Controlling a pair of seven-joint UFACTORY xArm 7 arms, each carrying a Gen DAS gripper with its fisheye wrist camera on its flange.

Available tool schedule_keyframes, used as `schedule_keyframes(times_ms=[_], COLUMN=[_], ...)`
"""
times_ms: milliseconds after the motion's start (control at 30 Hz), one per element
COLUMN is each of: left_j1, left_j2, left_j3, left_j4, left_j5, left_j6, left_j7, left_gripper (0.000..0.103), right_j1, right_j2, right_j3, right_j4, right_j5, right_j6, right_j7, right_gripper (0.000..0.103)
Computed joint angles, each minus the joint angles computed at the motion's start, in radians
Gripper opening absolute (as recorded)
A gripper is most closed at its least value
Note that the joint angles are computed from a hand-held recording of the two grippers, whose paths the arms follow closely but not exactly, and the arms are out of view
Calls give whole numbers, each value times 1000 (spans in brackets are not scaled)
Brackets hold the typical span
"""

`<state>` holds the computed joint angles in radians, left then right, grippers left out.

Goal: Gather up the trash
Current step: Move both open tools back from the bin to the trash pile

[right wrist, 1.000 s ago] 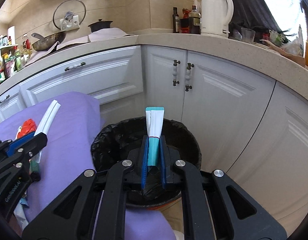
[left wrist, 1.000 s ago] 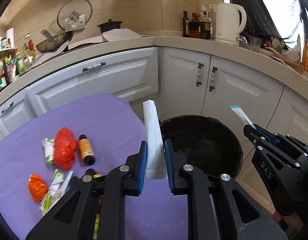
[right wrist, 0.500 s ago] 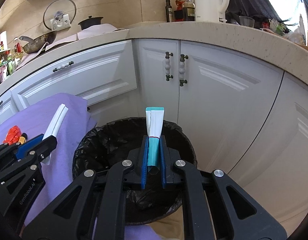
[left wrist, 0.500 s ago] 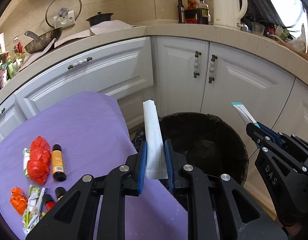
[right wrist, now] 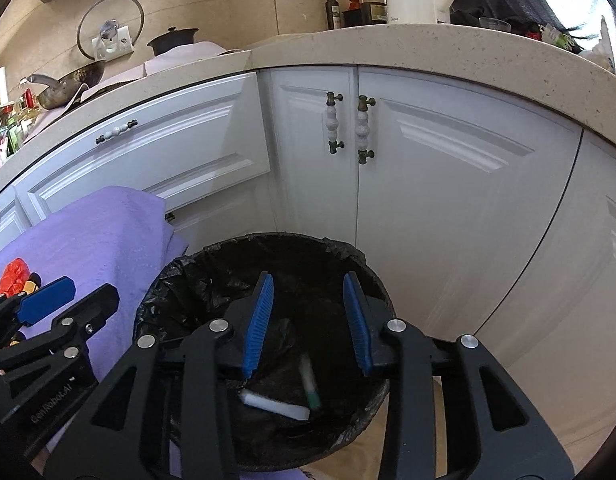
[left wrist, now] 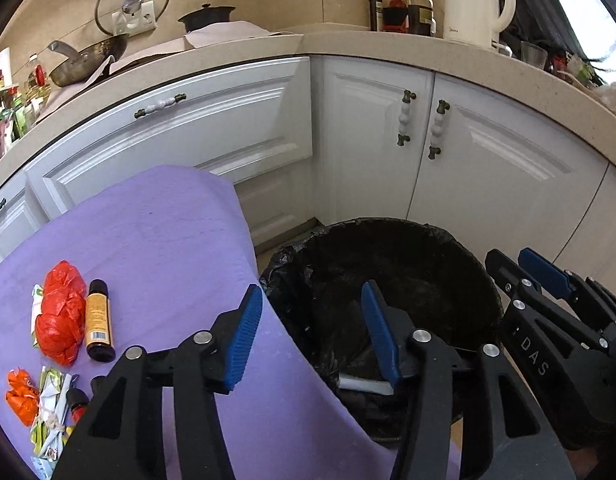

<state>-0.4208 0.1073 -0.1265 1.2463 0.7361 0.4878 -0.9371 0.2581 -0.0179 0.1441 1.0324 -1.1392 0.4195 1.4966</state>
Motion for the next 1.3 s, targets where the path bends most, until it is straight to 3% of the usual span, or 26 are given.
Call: schedule_keyframes(times_ms=[267, 567, 1000, 1300], left_j1=[22, 108, 259, 347], left_j2=[-93, -276, -612, -789], left_j3=[-20, -85, -157, -167], left_j4=[-73, -242, -529, -668], left_j5=[10, -5, -133, -238], left_j6=[6, 0, 28, 54], left_j7=[-26, -33, 41, 119], left_gripper=[56, 58, 65, 65], right_j1=[10, 26, 79, 154], right_j2=[-52, -137, -169, -127], right_j3=[30, 105, 206, 227], right_j4=[-33, -96, -111, -71], right_j5=[34, 92, 145, 127], right_j6=[23, 62, 91, 105], right_j7=[-14, -23, -31, -29], right_gripper=[39, 42, 43, 43])
